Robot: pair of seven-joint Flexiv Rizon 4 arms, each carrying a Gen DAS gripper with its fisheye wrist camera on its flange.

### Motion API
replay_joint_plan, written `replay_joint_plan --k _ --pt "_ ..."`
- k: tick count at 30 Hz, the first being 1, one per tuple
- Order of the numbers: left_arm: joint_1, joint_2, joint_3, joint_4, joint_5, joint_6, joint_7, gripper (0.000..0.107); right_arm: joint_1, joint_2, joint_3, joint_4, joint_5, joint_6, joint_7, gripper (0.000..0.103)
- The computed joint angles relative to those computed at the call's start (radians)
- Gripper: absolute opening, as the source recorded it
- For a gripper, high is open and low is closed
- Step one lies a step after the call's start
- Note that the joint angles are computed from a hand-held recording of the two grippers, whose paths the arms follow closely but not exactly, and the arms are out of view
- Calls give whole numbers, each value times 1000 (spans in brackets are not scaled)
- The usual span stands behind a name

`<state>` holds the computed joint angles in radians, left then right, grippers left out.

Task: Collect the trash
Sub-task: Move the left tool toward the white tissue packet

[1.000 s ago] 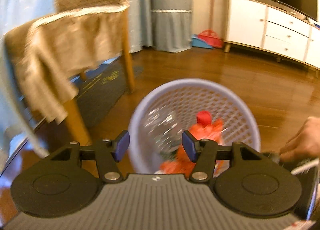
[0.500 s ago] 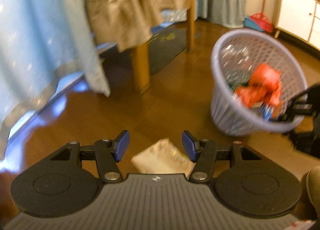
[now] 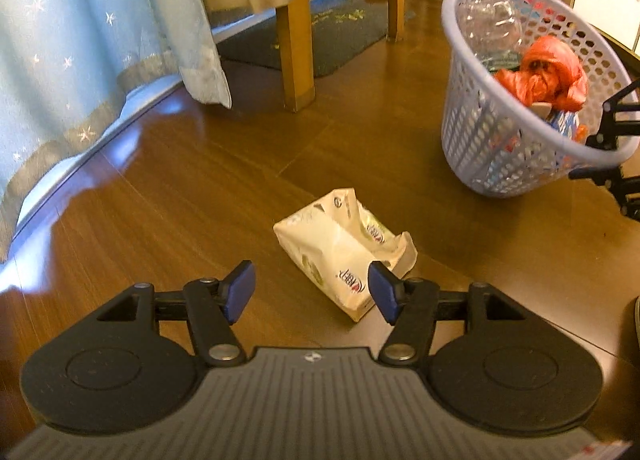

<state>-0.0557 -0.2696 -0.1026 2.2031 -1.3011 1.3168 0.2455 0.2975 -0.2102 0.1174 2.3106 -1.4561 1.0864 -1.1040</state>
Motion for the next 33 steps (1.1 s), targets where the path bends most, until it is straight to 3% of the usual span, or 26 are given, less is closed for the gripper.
replay_joint_plan --k 22,30,33 --pt "26 -63 -43 -16 66 52 -168 64 -4 -5 -4 -3 -29 6 14 10" --pt "41 -129 -53 -61 151 -2 -332 65 -9 -6 -3 -4 -31 10 16 10" --pt "52 -157 -81 -75 160 27 -349 65 -10 -7 -4 -5 -32 11 18 10"
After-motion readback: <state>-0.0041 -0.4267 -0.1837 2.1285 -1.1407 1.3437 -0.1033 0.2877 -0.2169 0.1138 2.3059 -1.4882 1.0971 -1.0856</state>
